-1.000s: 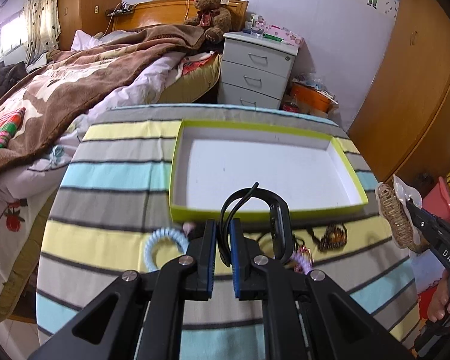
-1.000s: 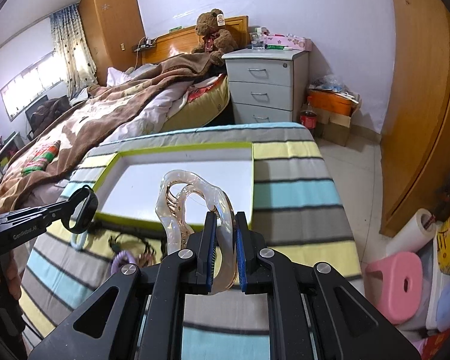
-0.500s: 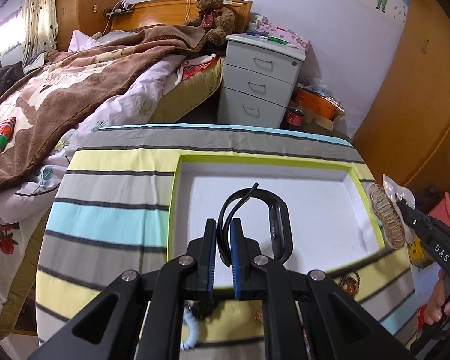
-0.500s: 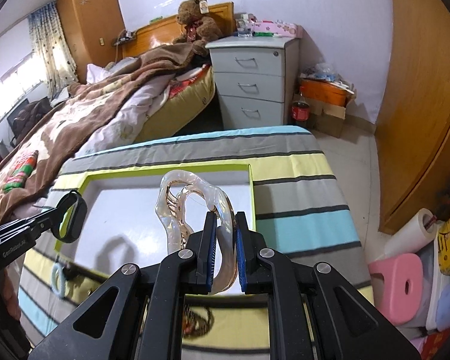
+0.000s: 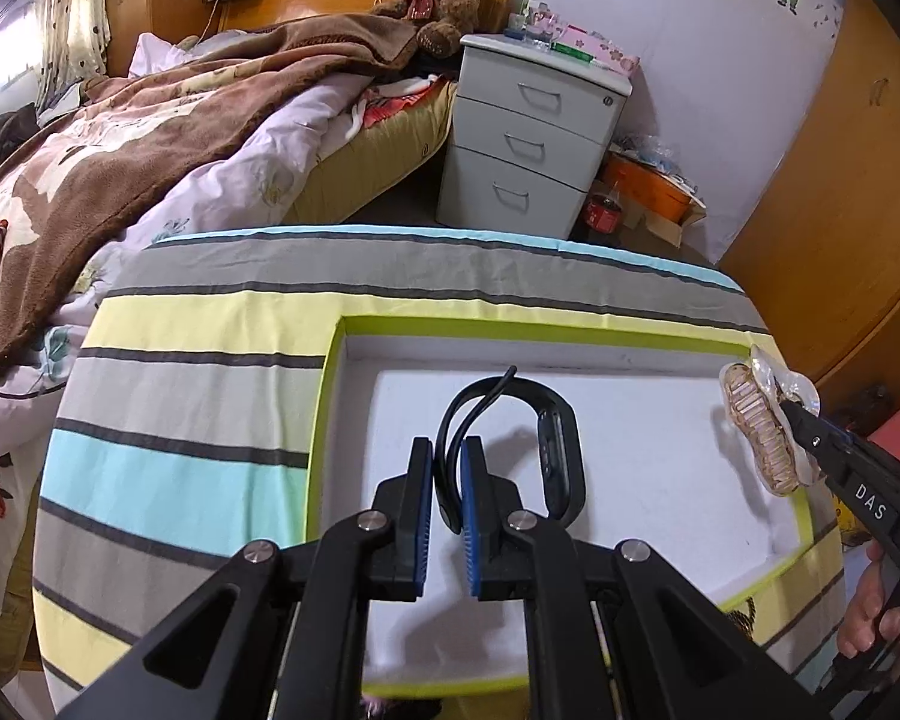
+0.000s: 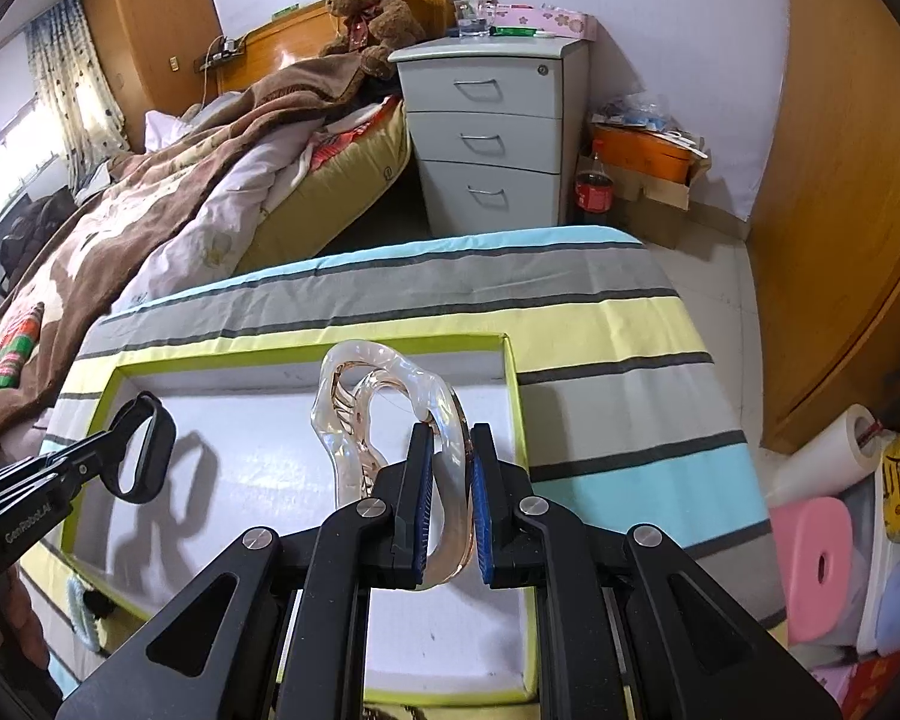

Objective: Organize jewelry
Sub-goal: 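Carry the black band with the left gripper while the right carries the claw clip into the green box, then open the left gripper to drop the black band while the right releases the claw clip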

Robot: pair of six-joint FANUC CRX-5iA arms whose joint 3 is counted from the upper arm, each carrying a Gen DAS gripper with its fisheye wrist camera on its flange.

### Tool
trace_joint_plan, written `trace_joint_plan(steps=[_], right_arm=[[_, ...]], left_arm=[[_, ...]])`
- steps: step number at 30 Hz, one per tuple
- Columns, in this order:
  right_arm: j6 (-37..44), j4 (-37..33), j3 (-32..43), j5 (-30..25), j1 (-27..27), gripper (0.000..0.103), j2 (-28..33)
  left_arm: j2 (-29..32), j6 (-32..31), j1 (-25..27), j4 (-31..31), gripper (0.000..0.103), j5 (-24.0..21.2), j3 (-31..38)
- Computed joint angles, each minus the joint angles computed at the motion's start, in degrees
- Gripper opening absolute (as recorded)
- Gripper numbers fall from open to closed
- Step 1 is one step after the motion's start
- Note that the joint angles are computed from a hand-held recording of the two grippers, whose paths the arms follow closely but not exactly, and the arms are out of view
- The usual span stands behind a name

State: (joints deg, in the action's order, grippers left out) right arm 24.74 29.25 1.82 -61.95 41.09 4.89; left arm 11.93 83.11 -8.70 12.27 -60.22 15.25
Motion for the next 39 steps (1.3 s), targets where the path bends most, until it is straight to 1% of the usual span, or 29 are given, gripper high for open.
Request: trace_joint_plan(steps=[14,27,28,31,35,37,39], right_arm=[[1.35,-0.83,1.22,-0.77,-0.95,0.012,2.29],[1.32,-0.09,0.74,-0.31,-1.17,0.013,2.41],[1.25,-0.03,0.89,-0.36,-1.16,0.013,2.53],[1.02,0.09,0.87,-0.25,-1.16,0.013,2.51],[0.77,0.8,0.64,-0.11,-1.08,0.015,2.45],[0.29,1.45,0.18,0.24,-0.87,0.017,2.14],[0.2,1.77,0.04,0.47,-0.76,0.023,2.01]], left_arm=[[3.27,2.04,-0.83,-2.28,0.01,-1.25,2.86],[4.28,2.51,-0.47,-1.87,0.01,-1.66,3.4],[4.32,2.64,-0.48,-2.01,0.011,-1.76,3.51],[4.38,3.07,-0.64,-2.73,0.018,-1.94,3.83],[4.25,3.21,-0.5,-2.87,0.023,-1.97,3.74],[4.08,3.27,-0.57,-3.06,0.028,-1.84,3.63],[3.94,3.29,-0.67,-3.21,0.031,-1.69,3.59]])
